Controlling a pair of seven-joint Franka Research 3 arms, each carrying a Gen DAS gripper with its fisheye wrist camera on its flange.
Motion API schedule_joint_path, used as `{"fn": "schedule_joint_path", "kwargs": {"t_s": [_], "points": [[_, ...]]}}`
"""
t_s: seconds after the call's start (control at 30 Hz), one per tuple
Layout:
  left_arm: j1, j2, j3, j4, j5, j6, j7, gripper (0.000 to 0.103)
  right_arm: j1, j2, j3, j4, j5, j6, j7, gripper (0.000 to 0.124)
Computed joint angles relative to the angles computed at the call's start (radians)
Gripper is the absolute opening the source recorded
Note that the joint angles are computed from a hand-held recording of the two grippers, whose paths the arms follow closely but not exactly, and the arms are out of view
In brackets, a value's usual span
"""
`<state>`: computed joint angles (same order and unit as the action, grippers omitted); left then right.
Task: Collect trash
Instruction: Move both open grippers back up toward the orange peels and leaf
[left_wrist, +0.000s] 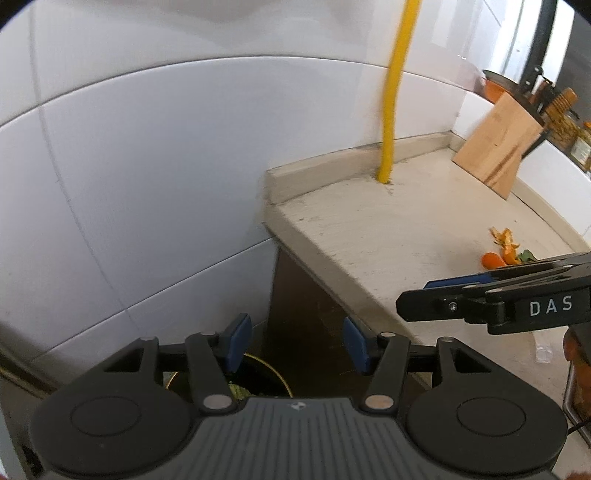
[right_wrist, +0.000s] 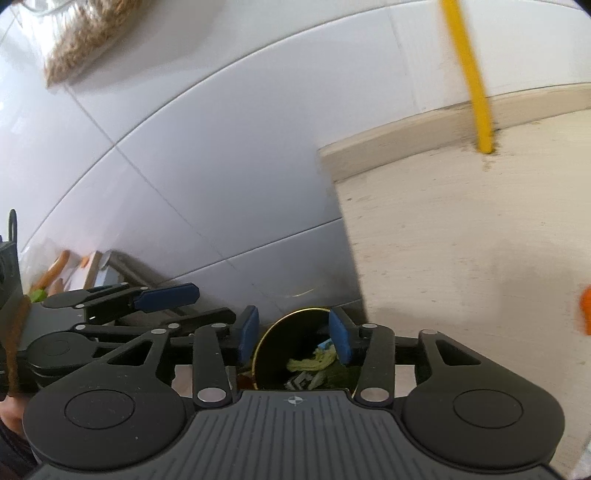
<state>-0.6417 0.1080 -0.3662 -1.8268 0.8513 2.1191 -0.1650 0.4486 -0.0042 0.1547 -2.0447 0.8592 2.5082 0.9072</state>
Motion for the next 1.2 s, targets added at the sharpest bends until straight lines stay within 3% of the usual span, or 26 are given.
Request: {"fn": "schedule_joint_path", "kwargs": {"t_s": [0.23, 0.6, 1.2], "points": [[-0.016, 0.062, 0.011, 0.091, 0.016, -0.007, 0.078, 0.056, -0.017, -0.052, -0.022, -0.054, 0.003, 0.058, -0.005, 0.068], [-0.067, 0.196, 0.061, 0.283, 0.025, -0.005, 0.245, 0.067, -0.047, -0.127, -0.060, -0.139, -0.039, 0.177, 0.030, 0.081], [-0.172, 0.499, 0.177, 0.720, -0.071, 0.013, 0.590, 0.071, -0.116, -0.173, -0.112, -0.220, -0.163, 0.292, 0.173, 0.086]]}}
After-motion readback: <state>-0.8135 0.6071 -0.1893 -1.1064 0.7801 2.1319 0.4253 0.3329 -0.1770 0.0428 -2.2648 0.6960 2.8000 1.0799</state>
